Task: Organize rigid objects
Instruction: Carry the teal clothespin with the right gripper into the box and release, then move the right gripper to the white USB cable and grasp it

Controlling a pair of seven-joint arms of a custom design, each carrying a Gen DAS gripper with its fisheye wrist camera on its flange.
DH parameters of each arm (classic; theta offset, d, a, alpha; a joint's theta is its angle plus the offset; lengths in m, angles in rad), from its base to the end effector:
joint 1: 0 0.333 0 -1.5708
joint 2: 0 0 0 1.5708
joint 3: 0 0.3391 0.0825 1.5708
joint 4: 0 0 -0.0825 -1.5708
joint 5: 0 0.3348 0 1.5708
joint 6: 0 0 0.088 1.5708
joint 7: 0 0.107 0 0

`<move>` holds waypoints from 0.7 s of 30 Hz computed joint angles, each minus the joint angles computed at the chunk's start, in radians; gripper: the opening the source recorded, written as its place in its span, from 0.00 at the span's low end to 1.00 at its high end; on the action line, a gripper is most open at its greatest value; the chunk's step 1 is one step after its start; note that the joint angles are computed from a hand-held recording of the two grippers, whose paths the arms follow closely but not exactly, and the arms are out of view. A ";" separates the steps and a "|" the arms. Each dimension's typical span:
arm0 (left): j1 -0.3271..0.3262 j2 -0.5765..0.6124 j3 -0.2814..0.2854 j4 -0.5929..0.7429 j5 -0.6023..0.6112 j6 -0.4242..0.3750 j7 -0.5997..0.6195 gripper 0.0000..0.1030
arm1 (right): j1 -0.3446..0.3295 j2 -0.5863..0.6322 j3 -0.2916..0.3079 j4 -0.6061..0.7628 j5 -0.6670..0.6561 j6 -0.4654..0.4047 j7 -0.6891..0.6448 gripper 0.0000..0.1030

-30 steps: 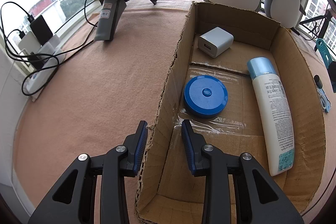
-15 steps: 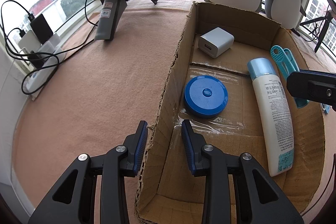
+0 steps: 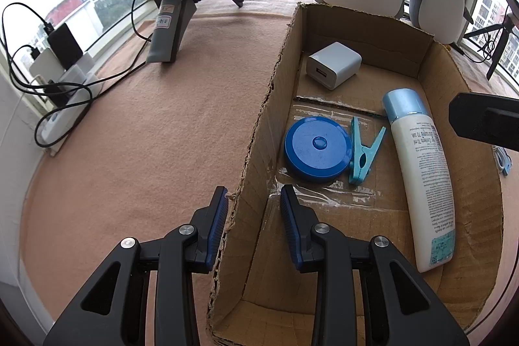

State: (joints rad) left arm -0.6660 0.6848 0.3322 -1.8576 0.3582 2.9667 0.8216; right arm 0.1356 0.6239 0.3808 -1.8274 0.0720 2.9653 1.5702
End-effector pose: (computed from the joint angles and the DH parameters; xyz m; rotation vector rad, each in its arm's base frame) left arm 0.6009 -0.2683 0.2643 -1.8581 1.9411 -0.4537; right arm 0.6063 0.2887 0.3268 -2.0705 1.4934 -0.1044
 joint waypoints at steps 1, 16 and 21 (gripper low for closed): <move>0.000 0.001 0.000 0.002 -0.001 -0.001 0.001 0.30 | 0.003 -0.002 -0.004 -0.002 -0.001 0.003 0.003 0.42; -0.004 0.001 0.004 0.000 -0.004 0.000 0.002 0.30 | -0.056 -0.077 -0.012 -0.127 -0.018 0.068 0.001 0.49; -0.006 0.003 0.007 0.001 -0.001 -0.001 0.002 0.30 | -0.097 -0.114 -0.026 -0.195 -0.034 0.094 0.011 0.49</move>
State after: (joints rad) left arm -0.6720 0.6875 0.3393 -1.8568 0.3569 2.9653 0.8240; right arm 0.0384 0.5098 0.3544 -2.0220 0.0382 3.0589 1.5816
